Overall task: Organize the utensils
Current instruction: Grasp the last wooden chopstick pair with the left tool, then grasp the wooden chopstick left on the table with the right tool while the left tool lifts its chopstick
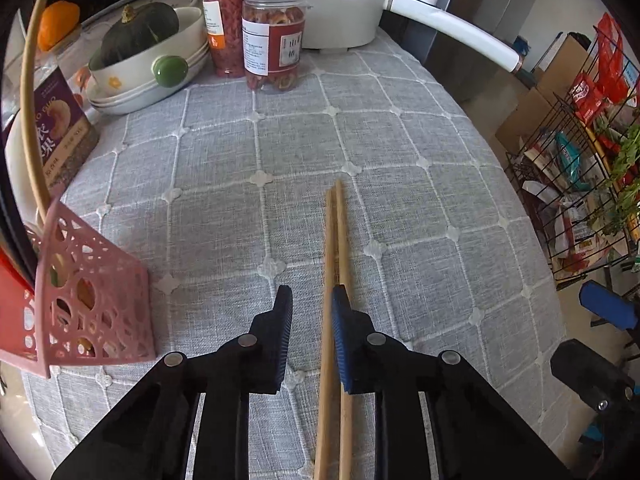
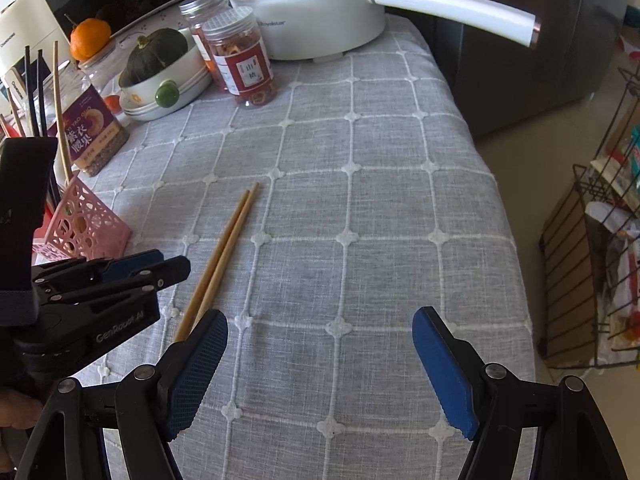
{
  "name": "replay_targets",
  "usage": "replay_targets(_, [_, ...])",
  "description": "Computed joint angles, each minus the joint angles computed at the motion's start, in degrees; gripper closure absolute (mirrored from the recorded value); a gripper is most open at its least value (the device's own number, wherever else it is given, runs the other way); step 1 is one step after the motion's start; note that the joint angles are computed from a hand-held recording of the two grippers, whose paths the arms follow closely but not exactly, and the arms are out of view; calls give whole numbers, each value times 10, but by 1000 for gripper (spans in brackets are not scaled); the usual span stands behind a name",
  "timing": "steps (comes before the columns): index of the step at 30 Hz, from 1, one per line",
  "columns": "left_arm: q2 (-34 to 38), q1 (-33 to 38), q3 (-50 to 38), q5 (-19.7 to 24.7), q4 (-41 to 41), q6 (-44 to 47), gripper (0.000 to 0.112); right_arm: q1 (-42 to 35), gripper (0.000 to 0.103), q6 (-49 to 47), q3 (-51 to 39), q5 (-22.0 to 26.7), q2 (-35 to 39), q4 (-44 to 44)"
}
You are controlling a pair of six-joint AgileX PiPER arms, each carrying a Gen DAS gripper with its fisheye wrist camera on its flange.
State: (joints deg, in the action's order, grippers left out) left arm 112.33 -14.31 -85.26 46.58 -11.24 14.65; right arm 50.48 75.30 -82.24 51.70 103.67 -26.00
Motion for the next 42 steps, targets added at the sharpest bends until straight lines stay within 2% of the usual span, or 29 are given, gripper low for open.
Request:
replay_targets(5, [41, -21, -42, 18, 43, -45, 99, -9, 22, 8, 15, -6, -13, 6])
replay_targets(7, [42, -23, -41, 14, 41, -44, 100, -12, 22, 10, 18, -7, -15, 6])
replay_targets(10, [62, -28, -66, 44, 55, -53, 100, -16, 22, 10, 19, -9, -15, 12])
replay_targets(11, [63, -30, -67, 36, 60, -52, 100, -18, 22, 8, 17, -9, -13, 15])
replay_targets(14, [71, -37, -86, 54, 77, -56, 100, -19, 23, 4, 13, -7, -8, 19])
replay_targets(17, [66, -34, -87, 57, 66, -54, 106, -20, 22, -1, 11, -5, -5, 21])
replay_targets(26, [-86, 18, 33, 30, -34, 68, 106, -24, 22, -1, -19, 5, 14, 23])
replay_targets(34, [-250, 122, 154, 5, -154, 235, 106, -15, 22, -37, -117, 42, 83, 37])
replay_targets(35, [-261, 137, 164, 1, -167, 250, 106, -14, 22, -42, -132, 48, 95, 41])
replay_targets(42, [-254, 245, 141, 59, -244, 326, 106, -24, 23, -74, -225, 65, 172, 72])
